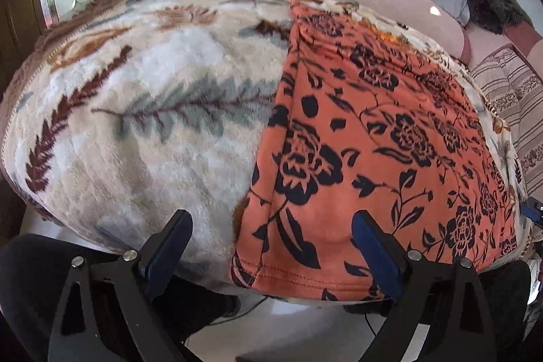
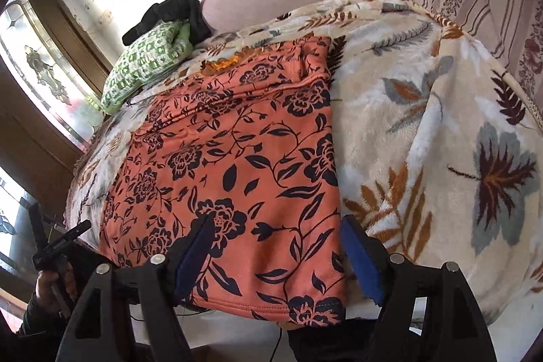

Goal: Fold small clothes
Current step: 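Grasp the shirt hem with the left tool while the right tool grasps it too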

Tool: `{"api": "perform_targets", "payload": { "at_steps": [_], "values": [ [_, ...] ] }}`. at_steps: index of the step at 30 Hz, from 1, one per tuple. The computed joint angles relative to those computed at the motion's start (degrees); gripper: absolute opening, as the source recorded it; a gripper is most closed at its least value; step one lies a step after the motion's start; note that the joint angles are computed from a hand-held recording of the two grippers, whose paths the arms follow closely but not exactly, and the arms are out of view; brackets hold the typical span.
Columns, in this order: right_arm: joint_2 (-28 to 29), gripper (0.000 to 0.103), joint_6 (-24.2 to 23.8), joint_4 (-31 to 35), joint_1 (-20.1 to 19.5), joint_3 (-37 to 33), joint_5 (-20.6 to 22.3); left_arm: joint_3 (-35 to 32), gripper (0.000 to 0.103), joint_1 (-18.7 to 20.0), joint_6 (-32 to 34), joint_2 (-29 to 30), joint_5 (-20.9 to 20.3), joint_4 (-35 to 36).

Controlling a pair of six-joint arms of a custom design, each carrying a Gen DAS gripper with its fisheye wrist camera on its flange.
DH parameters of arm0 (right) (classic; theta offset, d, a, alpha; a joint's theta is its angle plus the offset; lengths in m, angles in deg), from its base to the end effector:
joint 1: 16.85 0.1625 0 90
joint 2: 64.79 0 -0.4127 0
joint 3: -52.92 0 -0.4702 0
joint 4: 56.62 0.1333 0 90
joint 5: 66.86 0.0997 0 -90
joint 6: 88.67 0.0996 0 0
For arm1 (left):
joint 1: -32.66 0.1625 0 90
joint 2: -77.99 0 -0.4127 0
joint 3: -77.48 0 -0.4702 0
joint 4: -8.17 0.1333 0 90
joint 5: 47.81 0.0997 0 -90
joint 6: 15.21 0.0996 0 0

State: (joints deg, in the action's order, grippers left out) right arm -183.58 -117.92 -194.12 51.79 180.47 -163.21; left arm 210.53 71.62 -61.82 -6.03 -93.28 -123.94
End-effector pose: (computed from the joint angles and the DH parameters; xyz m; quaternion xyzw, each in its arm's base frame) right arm -0.0339 -0.4223 0.4378 0.0465 -0.9410 0.2770 0.1888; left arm -0.2157 -0.4357 0.1354 0.0586 0.9222 -0.2479 0.2910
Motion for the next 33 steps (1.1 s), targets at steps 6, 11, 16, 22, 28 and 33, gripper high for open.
{"api": "perform_targets", "payload": {
  "at_steps": [6, 11, 16, 22, 28, 33],
  "values": [
    [1.88, 0.066, 2.81, 8.15, -5.68, -0.92, 4.03, 0.23, 0.062, 1.99, 0.37, -0.45, -5.70, -0.58],
    [0.86, 0.049, 2.54, 11.39, -7.13, -0.94, 4.06, 0.45, 0.028, 2.19, -1.39, -1.84, -5.43, 0.05],
    [1.49, 0.058, 2.41, 12.25, -7.44, -1.42, 5.61, -0.02, 0.048, 2.28, 0.74, -0.41, -5.75, -0.99],
    [2.31, 0.012, 3.26, 17.02, -7.08, -2.79, 5.63, -0.76, 0.008, 2.35, 2.73, 0.10, -7.45, -0.72],
    [1.91, 0.013, 7.18, 18.28, -10.03, -3.88, 10.70, -1.15, 0.012, 4.75, 1.74, -0.15, -10.53, -2.51],
    [3.16, 0.016, 9.09, 19.35, -12.99, -4.39, 14.63, -2.14, 0.015, 4.04, 2.87, 0.89, -9.76, -0.50]
  ]
}}
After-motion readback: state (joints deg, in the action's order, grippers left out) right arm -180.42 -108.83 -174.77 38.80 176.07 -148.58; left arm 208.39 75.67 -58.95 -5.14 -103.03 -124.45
